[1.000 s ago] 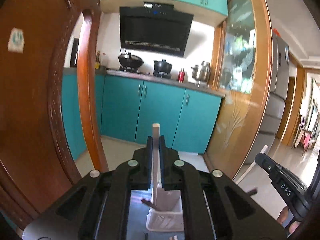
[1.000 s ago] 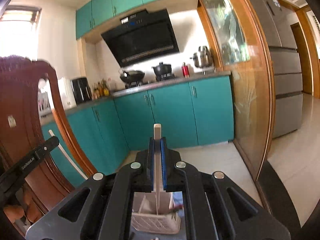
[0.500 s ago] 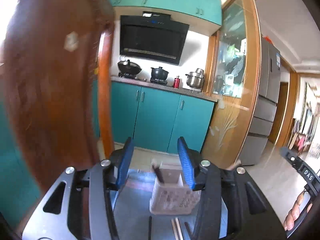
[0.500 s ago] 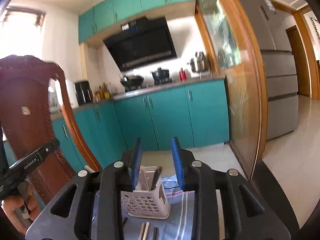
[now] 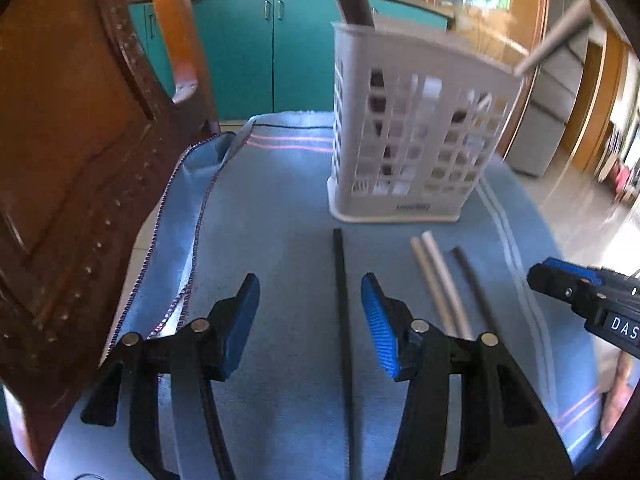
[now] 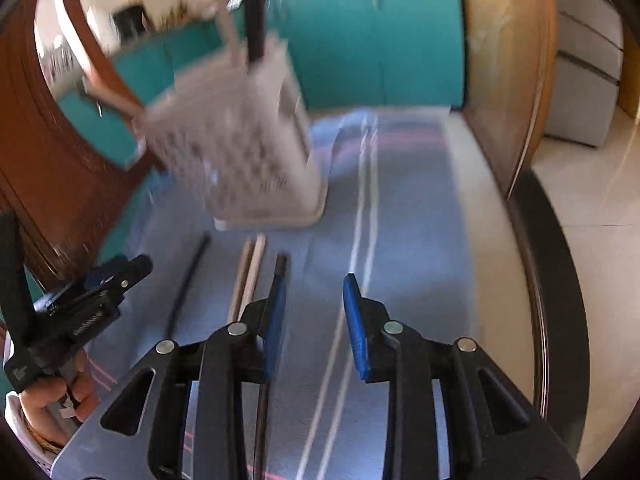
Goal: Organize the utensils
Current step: 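Lower the left tool and close it on a black chopstick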
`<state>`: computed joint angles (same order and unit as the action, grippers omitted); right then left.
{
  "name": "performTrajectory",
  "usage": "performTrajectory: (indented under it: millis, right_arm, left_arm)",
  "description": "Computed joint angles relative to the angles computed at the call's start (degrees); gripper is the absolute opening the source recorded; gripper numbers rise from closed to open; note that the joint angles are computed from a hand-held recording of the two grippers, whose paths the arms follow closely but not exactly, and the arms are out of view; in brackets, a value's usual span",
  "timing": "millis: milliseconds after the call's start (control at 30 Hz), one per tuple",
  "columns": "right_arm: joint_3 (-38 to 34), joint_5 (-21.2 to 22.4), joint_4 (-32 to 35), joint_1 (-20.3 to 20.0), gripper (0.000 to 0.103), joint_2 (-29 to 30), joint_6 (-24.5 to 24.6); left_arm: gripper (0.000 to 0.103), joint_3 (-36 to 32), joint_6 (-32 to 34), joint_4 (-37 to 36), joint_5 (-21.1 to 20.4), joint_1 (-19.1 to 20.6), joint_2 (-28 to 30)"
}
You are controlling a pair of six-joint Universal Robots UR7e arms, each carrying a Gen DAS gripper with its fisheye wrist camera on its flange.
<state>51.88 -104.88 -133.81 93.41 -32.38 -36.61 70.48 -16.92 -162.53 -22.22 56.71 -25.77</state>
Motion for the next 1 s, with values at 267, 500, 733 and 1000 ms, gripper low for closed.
performTrajectory:
  millis: [267,500,733,1000]
  right_arm:
    - [-2.1,-5.3,0.1,1.2,0.03,3.8,-2.8]
    - [-6.4,-7.0,0.8,2.2,0.03,7.5,-4.3]
    - [-3.3,-7.5,-6.6,2.2,0.03,8.1,-8.9]
    - [1.4,-4.9,-9.4,1.1,0.009,5.6,-7.8]
  left_arm:
    - [0.053,-4.4,-1.0,5.1,-2.7,1.4,1.6]
    - [0.054,-9.1,-0.6,8.4,-2.9,2.2,3.8]
    - [0.057,-13.3,-5.6,15.8,-3.9,3.5,5.3]
    - [0.007,-11.2,-11.4,20.4,-4.1,2.9,3.4]
